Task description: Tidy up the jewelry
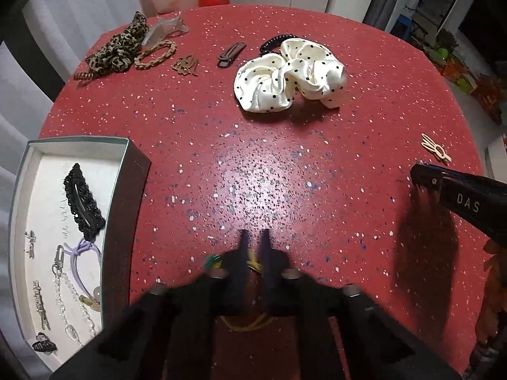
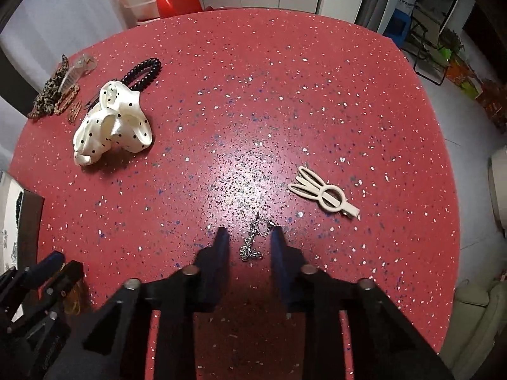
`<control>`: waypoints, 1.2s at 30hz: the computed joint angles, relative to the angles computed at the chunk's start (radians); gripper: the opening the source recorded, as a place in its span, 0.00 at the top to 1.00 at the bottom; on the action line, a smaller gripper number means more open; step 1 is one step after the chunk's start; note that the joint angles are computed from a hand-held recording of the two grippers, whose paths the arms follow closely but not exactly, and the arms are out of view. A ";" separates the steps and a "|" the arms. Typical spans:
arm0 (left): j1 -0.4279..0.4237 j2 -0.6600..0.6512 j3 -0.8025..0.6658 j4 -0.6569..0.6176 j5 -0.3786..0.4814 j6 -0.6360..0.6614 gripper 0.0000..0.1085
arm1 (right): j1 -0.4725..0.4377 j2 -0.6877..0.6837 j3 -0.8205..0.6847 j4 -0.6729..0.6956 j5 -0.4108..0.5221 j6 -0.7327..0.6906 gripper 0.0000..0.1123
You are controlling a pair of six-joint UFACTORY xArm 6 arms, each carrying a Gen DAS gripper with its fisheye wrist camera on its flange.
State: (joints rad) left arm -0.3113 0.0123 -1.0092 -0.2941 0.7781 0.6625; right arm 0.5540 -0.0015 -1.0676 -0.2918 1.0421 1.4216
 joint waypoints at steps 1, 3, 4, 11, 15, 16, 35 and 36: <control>0.006 0.002 -0.008 -0.017 0.021 0.011 0.97 | 0.004 -0.010 0.008 0.001 0.002 0.004 0.87; 0.015 0.003 -0.017 -0.036 0.047 0.025 0.99 | 0.009 -0.024 0.020 0.001 -0.002 0.013 0.87; 0.020 -0.001 -0.020 -0.049 0.060 0.034 0.99 | 0.011 -0.031 0.028 0.002 -0.014 0.018 0.89; 0.062 -0.021 -0.053 -0.105 0.158 0.074 0.99 | 0.045 -0.143 0.148 0.018 -0.090 0.071 0.91; 0.082 -0.056 -0.049 -0.120 0.204 0.092 0.99 | 0.071 -0.211 0.202 0.033 -0.123 0.130 0.91; 0.088 -0.065 -0.049 -0.123 0.218 0.100 0.99 | 0.078 -0.225 0.212 0.038 -0.128 0.142 0.91; 0.158 -0.129 -0.055 -0.089 0.335 0.112 0.99 | 0.222 -0.336 0.234 0.072 -0.095 0.328 0.91; 0.152 -0.124 -0.052 -0.076 0.317 0.105 0.99 | 0.222 -0.330 0.229 0.073 -0.096 0.331 0.91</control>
State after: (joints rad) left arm -0.1595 -0.1117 -1.0613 -0.3702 1.0952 0.7670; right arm 0.7756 -0.3317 -0.8385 -0.2192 0.9459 1.7522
